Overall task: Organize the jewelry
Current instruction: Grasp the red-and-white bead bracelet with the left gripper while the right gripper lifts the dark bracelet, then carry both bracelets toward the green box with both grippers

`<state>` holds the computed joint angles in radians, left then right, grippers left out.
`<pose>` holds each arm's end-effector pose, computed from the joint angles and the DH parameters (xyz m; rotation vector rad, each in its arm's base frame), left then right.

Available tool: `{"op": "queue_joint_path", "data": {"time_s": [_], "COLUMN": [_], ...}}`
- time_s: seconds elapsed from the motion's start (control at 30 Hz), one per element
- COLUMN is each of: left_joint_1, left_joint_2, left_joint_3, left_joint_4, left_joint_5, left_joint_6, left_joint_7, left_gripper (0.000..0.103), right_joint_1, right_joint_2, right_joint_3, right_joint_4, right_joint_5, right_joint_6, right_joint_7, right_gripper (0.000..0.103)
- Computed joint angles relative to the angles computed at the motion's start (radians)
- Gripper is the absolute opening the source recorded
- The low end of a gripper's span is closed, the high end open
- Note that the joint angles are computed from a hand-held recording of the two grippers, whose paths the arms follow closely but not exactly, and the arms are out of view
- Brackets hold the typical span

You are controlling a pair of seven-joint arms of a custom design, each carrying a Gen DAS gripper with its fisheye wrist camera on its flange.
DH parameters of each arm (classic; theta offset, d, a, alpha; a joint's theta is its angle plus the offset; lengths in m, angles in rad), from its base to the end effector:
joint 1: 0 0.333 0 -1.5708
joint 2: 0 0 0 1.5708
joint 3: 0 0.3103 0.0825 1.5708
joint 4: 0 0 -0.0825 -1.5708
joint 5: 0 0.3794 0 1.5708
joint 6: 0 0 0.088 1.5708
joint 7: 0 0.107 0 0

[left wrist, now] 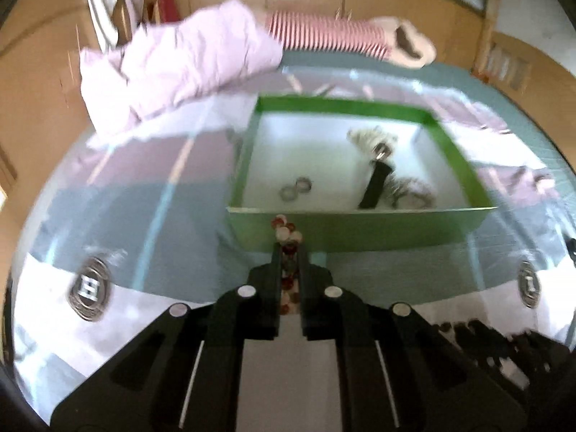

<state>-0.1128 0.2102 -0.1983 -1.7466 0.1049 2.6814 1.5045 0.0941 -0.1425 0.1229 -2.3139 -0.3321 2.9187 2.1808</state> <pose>0.6344 -0.1958 0.5335 -1.5347 2.0836 -0.7855 0.5155 0.1364 0.4831 -1.6630 1.8227 -0.5962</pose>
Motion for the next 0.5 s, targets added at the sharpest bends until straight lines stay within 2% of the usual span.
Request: {"op": "queue_joint_path", "data": {"time_s": [0.1, 0.13, 0.17, 0.27, 0.33, 0.5], "left_joint_1": [0.054, 0.069, 0.061, 0.034, 0.006, -0.075], "left_joint_2": [-0.086, -0.129, -0.166, -0.252, -0.301, -0.434], "left_joint_3": [-0.042, -0.052, -0.047, -0.011, 0.022, 0.092], "left_joint_4": [-0.066, -0.095, -0.122, -0.172, -0.196, -0.307], "left_joint_5": [-0.183, -0.277, -0.320, -0.466, -0.544, -0.639], "left_joint_6": [0.029, 0.036, 0.038, 0.024, 0.014, 0.039], "left_joint_7": [0.177, 0.265, 0.301, 0.425, 0.468, 0.532], "left_gripper": [0.008, 0.008, 0.008, 0.008, 0.008, 0.008], "right_joint_1": [0.012, 0.019, 0.024, 0.026, 0.041, 0.024], "right_joint_2": [-0.030, -0.044, -0.061, -0.107, -0.145, -0.243], "right_joint_3": [-0.012, -0.016, -0.019, -0.016, -0.027, -0.002], "right_joint_4": [-0.013, -0.016, -0.021, -0.021, -0.024, -0.040], "right_joint_5": [0.043, 0.073, 0.100, 0.165, 0.230, 0.308], "right_joint_6": [0.023, 0.024, 0.028, 0.038, 0.044, 0.063], "right_joint_7": [-0.037, -0.060, -0.080, -0.131, -0.183, -0.262], "right_gripper": [0.011, 0.011, 0.011, 0.011, 0.011, 0.011]}}
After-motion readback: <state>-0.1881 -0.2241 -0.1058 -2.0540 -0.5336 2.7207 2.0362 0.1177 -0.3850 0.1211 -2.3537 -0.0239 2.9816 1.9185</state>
